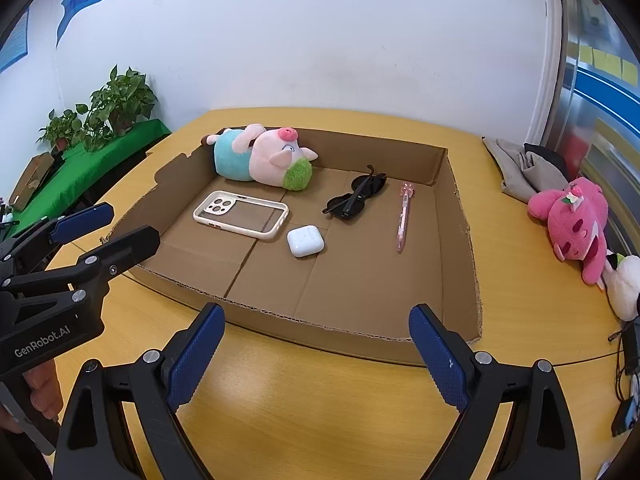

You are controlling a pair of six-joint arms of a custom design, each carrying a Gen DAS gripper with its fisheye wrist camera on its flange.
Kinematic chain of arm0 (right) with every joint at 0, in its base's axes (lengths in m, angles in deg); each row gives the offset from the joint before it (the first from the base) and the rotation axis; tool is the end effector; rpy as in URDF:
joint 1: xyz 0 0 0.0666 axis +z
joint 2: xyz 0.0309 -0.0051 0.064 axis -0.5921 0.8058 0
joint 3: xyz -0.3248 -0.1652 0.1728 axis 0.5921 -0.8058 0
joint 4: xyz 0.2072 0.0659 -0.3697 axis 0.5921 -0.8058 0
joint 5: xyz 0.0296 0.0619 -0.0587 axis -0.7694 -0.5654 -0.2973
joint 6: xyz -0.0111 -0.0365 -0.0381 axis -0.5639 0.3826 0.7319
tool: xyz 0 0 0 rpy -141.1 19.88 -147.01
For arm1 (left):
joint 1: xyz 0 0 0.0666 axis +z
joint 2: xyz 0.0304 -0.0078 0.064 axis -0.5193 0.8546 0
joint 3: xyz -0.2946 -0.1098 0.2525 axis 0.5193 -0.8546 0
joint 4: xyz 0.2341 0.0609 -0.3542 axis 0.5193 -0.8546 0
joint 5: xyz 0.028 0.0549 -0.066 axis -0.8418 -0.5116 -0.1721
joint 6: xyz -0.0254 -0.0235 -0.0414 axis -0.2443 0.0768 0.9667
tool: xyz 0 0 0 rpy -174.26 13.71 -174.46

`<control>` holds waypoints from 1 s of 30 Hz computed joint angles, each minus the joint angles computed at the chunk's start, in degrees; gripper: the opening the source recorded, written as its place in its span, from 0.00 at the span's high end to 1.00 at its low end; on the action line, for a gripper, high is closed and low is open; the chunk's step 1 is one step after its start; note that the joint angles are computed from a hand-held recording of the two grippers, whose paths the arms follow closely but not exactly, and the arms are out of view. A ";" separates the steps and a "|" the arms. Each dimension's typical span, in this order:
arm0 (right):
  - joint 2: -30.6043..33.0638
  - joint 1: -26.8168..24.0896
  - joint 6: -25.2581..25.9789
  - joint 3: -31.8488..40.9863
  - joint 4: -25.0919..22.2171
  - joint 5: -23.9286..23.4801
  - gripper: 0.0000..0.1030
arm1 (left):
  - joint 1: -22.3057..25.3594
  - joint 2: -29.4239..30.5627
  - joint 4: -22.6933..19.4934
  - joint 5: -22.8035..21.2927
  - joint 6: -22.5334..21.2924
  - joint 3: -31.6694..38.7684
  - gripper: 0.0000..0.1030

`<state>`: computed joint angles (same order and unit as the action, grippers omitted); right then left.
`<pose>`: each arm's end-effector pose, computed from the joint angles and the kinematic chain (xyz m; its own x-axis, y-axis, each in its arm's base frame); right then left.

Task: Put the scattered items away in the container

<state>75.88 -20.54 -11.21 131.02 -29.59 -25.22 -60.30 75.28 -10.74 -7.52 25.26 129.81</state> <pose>0.5766 0.1530 0.3995 -0.7061 0.0655 -0.7051 0.0931 0.9957 -0.0007 0.6098 -0.3413 0.4115 -0.5157 0.2902 -0.8061 0.5300 0.8473 -0.0340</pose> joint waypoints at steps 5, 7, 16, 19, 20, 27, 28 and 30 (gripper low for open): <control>0.18 0.10 -0.47 -0.07 -0.29 -0.04 0.07 | 0.18 0.20 -0.51 -0.26 0.36 0.12 0.30; 0.26 0.11 -0.55 -0.10 -0.31 -0.09 0.07 | 0.26 0.23 -0.65 -0.37 0.09 0.09 0.30; 0.55 0.11 -0.53 -0.07 -0.29 -0.53 0.07 | 0.22 -0.07 0.55 -2.28 -0.31 -0.70 0.30; 0.61 0.07 -0.62 -0.03 -0.33 -0.44 0.07 | 0.12 -0.02 0.58 -3.33 -0.11 -0.65 0.30; 0.65 0.03 -0.75 0.00 -0.40 -0.41 0.07 | 0.11 0.04 0.50 -3.70 -0.13 -0.58 0.30; 0.55 -0.11 -0.88 -0.31 -0.27 -0.63 0.07 | -0.23 0.06 0.35 -4.29 -0.56 -0.71 0.30; 0.51 -0.13 -0.86 -0.39 -0.18 -0.74 0.07 | -0.47 -0.09 0.70 -5.23 -1.02 -1.00 0.30; 0.45 -0.17 -0.91 -0.54 -0.12 -0.72 0.07 | -0.77 -0.30 0.78 -6.30 -1.04 -1.30 0.30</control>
